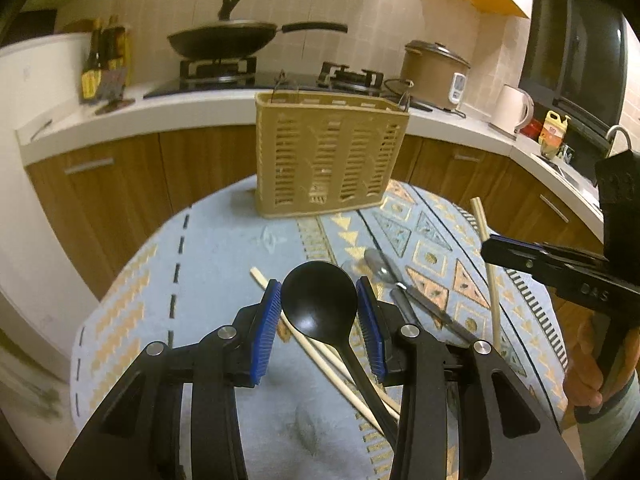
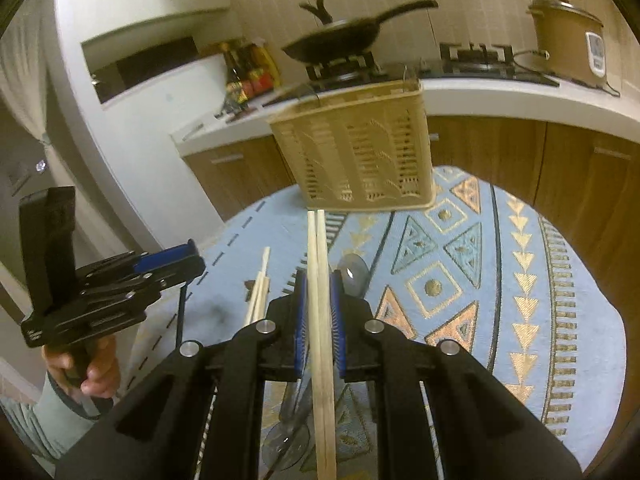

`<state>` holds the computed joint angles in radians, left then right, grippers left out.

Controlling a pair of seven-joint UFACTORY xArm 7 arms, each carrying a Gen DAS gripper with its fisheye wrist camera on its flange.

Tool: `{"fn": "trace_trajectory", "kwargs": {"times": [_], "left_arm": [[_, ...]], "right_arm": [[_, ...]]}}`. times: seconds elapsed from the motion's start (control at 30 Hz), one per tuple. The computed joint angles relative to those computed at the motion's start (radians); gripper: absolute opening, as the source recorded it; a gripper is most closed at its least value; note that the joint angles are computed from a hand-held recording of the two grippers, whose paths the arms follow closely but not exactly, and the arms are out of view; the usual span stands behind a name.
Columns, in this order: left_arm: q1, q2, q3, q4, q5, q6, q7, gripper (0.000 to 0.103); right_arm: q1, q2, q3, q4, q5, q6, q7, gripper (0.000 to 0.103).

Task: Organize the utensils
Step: 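Lift the ladle and chopsticks with both tools and carry them over the basket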

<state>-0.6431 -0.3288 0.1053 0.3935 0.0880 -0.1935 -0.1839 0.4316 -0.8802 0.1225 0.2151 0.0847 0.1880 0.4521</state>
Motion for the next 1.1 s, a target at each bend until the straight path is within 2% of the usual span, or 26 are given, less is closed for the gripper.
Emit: {"fn": "trace_trajectory", "kwargs": {"times": [0.17, 0.4, 0.53, 0.6, 0.7, 0.77, 0.8, 0.83, 0.87, 1.0, 1.03, 1.07, 1.1], "left_arm": [[0.018, -0.023, -0.012, -0.014, 0.02, -0.053, -0.008, 0.036], [0.252, -0.036, -0.262, 0.014, -0.018, -0.095, 0.013, 0.036], [0.298, -0.034, -0.302, 0.053, -0.028, -0.093, 0.026, 0.036], [0.326, -0.032, -0.327, 0.071, -0.038, -0.091, 0.035, 0.036], [0.296, -0.027, -0.283, 0.081, -0.026, -0.081, 0.033, 0.037], [0.278, -0.024, -0.255, 0.077, -0.017, -0.081, 0.031, 0.037], [0.254, -0.018, -0.224, 0.077, -0.007, -0.078, 0.027, 0.037], [0.248, -0.016, -0.218, 0.074, -0.005, -0.078, 0.023, 0.037], [0.239, -0.012, -0.206, 0.074, 0.0, -0.076, 0.02, 0.037], [0.171, 0.005, -0.119, 0.074, 0.036, -0.08, 0.002, 0.037], [0.145, 0.008, -0.087, 0.075, 0.052, -0.083, -0.005, 0.037], [0.131, 0.01, -0.068, 0.077, 0.064, -0.083, -0.011, 0.037], [0.126, 0.01, -0.061, 0.077, 0.071, -0.083, -0.015, 0.037]], "right_arm": [[0.002, -0.083, 0.008, -0.039, -0.003, -0.024, 0.012, 0.009], [-0.038, -0.124, 0.039, -0.026, -0.034, -0.055, 0.033, 0.007], [-0.068, -0.09, 0.043, 0.016, -0.056, -0.088, 0.03, 0.007], [-0.062, -0.049, 0.023, 0.043, -0.062, -0.083, 0.012, 0.007], [-0.011, 0.011, -0.046, 0.08, -0.032, -0.016, -0.02, 0.009], [-0.027, 0.067, -0.047, 0.116, -0.017, 0.064, -0.024, 0.029], [-0.05, 0.092, -0.032, 0.132, -0.015, 0.093, -0.017, 0.035], [-0.057, 0.128, -0.037, 0.151, -0.005, 0.123, -0.018, 0.05], [-0.056, 0.166, -0.051, 0.17, 0.011, 0.15, -0.024, 0.053], [-0.11, 0.296, -0.039, 0.262, 0.039, 0.276, -0.003, 0.052], [-0.12, 0.337, -0.039, 0.295, 0.043, 0.315, -0.002, 0.05], [-0.118, 0.376, -0.046, 0.321, 0.056, 0.335, -0.015, 0.041], [-0.111, 0.418, -0.058, 0.348, 0.073, 0.351, -0.042, 0.038]]}}
